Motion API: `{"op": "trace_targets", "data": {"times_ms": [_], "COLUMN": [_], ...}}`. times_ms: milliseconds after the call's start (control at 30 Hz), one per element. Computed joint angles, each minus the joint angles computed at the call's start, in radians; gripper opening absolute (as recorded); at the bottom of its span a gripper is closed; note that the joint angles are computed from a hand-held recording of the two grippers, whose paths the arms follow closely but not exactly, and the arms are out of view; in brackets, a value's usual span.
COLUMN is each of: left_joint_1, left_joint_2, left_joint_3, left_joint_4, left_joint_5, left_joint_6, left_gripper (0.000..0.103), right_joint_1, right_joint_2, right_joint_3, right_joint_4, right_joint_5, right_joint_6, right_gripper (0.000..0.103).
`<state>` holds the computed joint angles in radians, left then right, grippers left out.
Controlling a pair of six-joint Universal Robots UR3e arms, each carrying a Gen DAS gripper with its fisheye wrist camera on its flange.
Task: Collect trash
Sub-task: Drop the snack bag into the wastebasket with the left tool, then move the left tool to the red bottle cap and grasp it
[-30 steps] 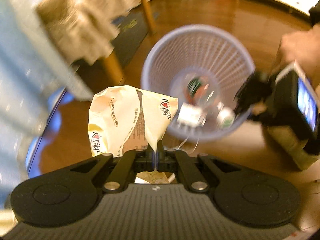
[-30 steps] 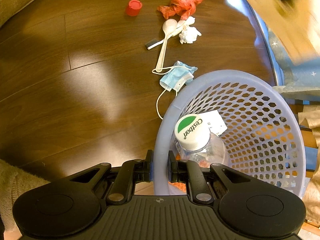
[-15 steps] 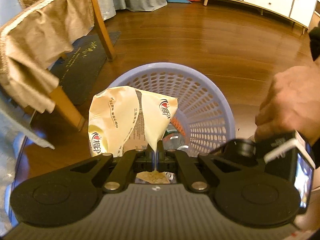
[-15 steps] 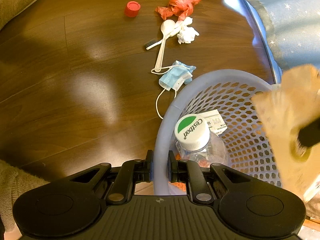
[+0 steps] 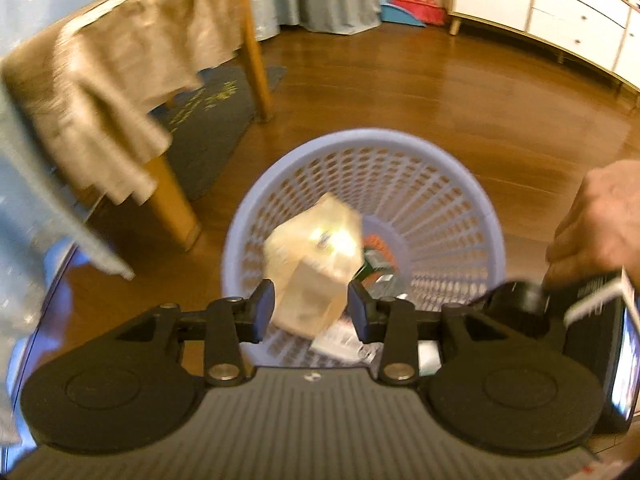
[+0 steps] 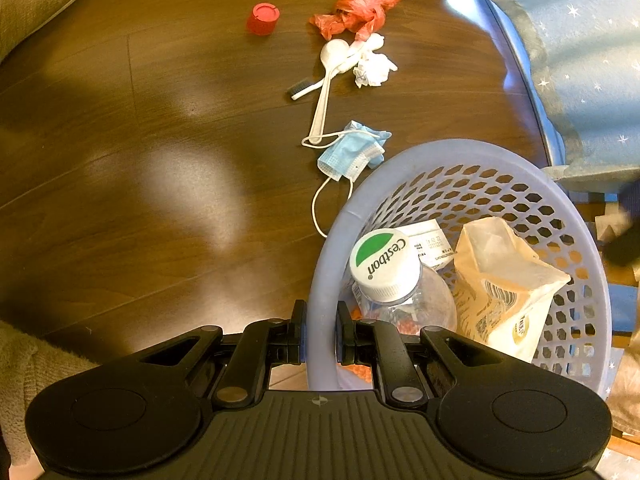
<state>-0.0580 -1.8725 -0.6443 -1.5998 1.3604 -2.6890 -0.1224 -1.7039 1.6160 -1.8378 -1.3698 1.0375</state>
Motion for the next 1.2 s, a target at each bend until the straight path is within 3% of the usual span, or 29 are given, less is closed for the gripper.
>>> {"op": "trace_targets", "data": {"times_ms": [433, 633, 767, 1200], "left_joint_1": [0.287, 0.420, 0.515, 0.510], "left_joint_2": [0.520, 0.724, 0.874, 1.035], "left_joint_3": [-0.736, -0.989, -1.160, -1.490], "left_joint_4": [0.130, 0.112, 0.091, 0.150], "left_joint_5": [0.132, 0.120, 0.103, 0.168], "left_joint_6": [0.084, 0.186, 0.240, 0.174], "left_gripper": [0.051, 0.063, 0.065, 0.065], "right_joint_1": [-0.007, -0.006, -0.003, 0.006], "right_joint_2": [-0.012, -0.015, -0.017, -0.008], "right_joint_3": [-0.003, -0.009, -0.005, -0.022], "right_joint_4": [0.014, 0.022, 0.019, 0.030], "right_joint_5": [-0.007, -0.009, -0.013, -0.020], "right_joint_6": [-0.014, -0.016, -0.020, -0.005], "right_gripper": [0.010, 0.010, 0.010, 0.010]}}
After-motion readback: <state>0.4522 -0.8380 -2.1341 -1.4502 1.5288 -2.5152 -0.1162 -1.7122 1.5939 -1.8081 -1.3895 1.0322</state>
